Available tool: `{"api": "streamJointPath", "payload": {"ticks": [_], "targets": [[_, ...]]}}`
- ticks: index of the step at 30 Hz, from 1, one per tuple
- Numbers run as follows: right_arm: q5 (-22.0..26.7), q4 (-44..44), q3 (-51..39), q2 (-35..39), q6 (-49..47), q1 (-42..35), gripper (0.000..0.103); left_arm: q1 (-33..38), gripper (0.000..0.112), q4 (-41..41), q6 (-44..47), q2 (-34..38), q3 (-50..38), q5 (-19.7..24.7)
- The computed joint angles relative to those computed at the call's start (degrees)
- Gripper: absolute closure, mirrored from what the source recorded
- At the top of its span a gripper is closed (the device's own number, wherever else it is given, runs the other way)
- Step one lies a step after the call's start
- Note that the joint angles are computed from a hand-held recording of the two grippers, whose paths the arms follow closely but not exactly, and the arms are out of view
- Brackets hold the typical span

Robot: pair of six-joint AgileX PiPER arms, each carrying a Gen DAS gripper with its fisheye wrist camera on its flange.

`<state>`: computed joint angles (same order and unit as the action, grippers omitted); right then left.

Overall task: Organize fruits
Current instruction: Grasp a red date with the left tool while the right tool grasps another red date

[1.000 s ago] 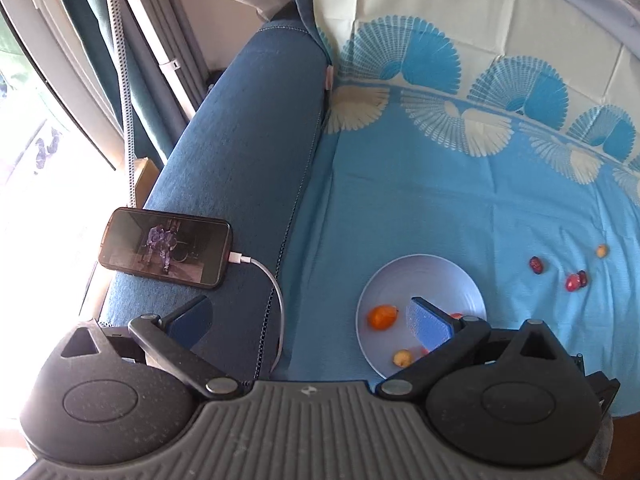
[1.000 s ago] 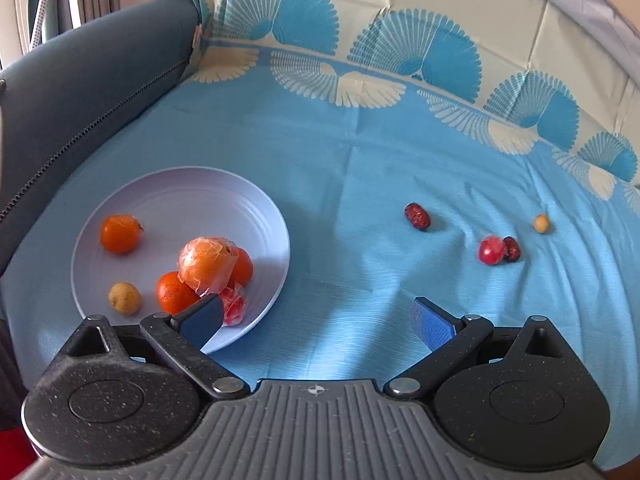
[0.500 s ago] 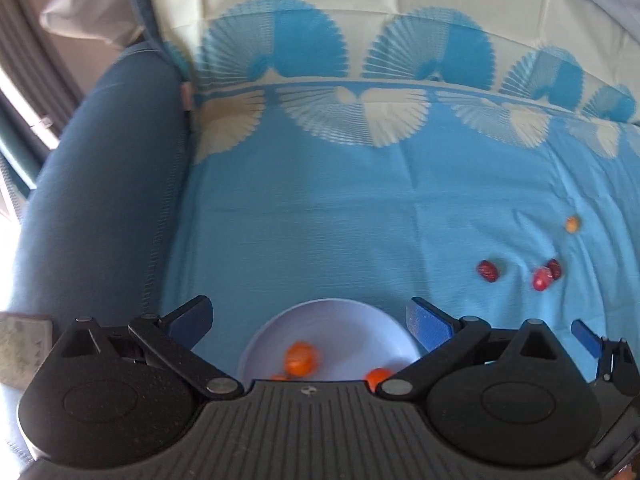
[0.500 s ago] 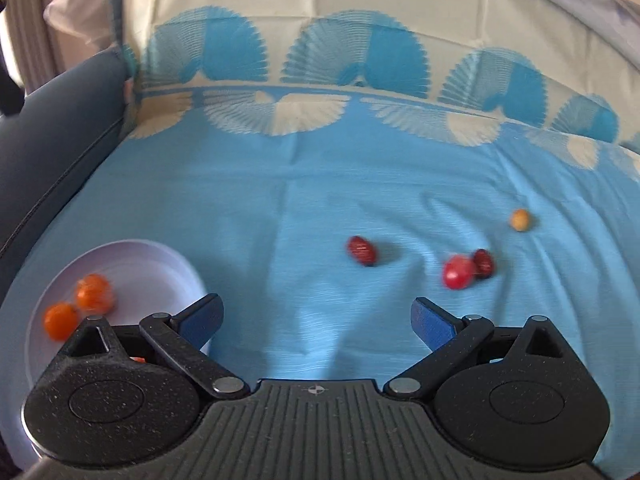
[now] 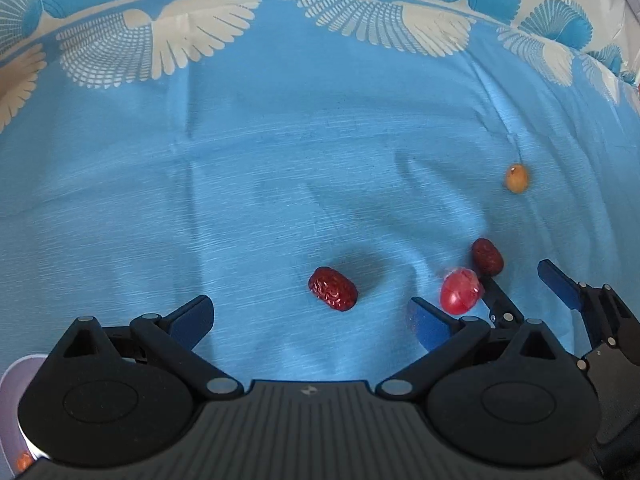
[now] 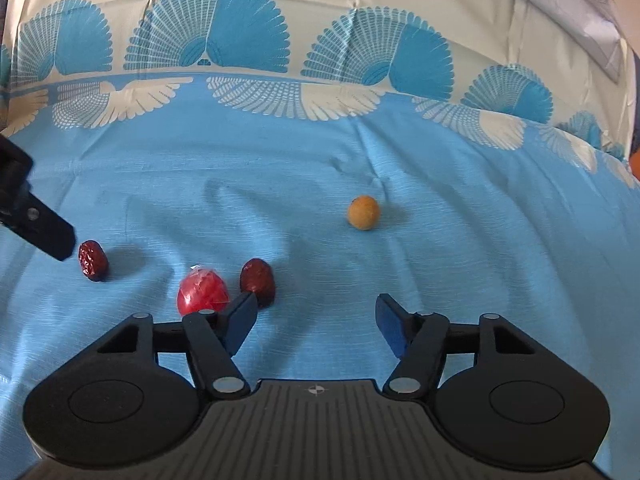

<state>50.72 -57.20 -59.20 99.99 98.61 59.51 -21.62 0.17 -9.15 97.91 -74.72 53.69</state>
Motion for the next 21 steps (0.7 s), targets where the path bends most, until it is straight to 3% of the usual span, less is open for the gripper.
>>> {"api": "streamJointPath", "payload": {"ticks": [6, 8, 9, 10, 11, 12, 14, 16, 21], "targets": [[-5.6, -5.3, 1.2, 1.5, 2.3, -1.6, 0.037, -1.6, 0.01, 4.1, -3.0, 5.7, -2.0, -1.2], [-7.1, -6.4, 2.5, 0.9, 4.2, -2.2, 0.036, -1.5, 0.021, 3.6, -2.9, 6.0, -2.1, -1.6], [-8.7, -7.9, 3.7, 0.2, 5.6, -2.4, 0.039, -1.4, 0.032, 3.5, -3.3, 5.2, -1.3, -2.6], [-10.0, -9.5, 4.8, -0.6, 7.0, -2.1, 0.057, -1.3, 0.06, 3.2, -3.5, 3.7, 0.3, -5.0], [-9.0, -9.4, 4.4, -0.4, 6.0, -1.3, 0.081, -0.7, 0.081, 1.4, -1.9, 2.6, 1.2, -6.2], [-7.0, -7.4, 3.2, 0.0, 3.5, -0.6, 0.081, 0.4, 0.09, -1.7, 0.6, 2.2, 0.8, -5.2], [-6.8, -4.4, 3.0, -1.3, 4.3, -0.5, 0.081, 2.1, 0.09, -5.7, 2.9, -0.1, 1.9, -4.5], [-4.3, -2.9, 3.3, -3.8, 7.2, 0.8, 0.081, 1.9, 0.09, -4.3, 3.1, -4.2, 4.3, -5.0], [8.7, -0.9, 1.8, -11.8, 9.1, 9.6, 0.081, 4.9, 0.09, -6.7, 4.8, -16.2, 7.5, 1.4]]}}
